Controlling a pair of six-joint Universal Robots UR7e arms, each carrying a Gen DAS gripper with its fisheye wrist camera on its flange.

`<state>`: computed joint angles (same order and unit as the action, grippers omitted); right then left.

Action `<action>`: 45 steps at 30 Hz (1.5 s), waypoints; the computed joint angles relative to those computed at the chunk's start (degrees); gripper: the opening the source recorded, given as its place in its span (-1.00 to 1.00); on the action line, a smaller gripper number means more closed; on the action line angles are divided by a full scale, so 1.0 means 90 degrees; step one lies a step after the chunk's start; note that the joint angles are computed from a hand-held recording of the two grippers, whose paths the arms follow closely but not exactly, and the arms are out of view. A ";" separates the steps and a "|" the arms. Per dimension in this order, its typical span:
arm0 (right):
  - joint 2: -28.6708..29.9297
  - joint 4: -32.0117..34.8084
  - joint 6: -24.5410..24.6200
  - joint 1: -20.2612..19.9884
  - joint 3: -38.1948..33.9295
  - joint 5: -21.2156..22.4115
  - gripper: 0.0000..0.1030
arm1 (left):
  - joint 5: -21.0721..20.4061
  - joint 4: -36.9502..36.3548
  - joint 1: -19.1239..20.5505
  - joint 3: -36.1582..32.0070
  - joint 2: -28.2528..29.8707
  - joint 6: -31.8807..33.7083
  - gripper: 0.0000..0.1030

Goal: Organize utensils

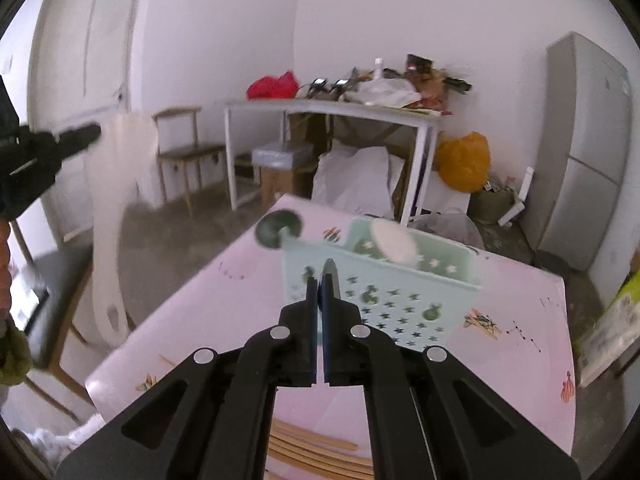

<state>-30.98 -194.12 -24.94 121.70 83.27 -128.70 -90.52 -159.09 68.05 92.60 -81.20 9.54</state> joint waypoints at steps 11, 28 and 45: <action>-0.0572 -0.0771 0.0302 -0.0279 0.0529 0.0784 -0.97 | 0.0709 -0.1298 -0.0807 -0.1042 0.1334 0.1406 -1.00; -0.1459 -0.0914 0.0939 -0.0667 0.0962 0.2375 -0.97 | 0.2030 -0.2524 -0.0839 -0.0925 0.2478 0.3398 -1.00; -0.1489 -0.0511 0.1339 -0.0964 0.0537 0.3492 -0.96 | 0.1992 -0.3529 -0.0923 -0.1267 0.3038 0.3953 -1.00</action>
<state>-44.38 -198.72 -12.89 113.03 88.11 -97.27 -72.58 -190.85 59.74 81.20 -53.85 45.12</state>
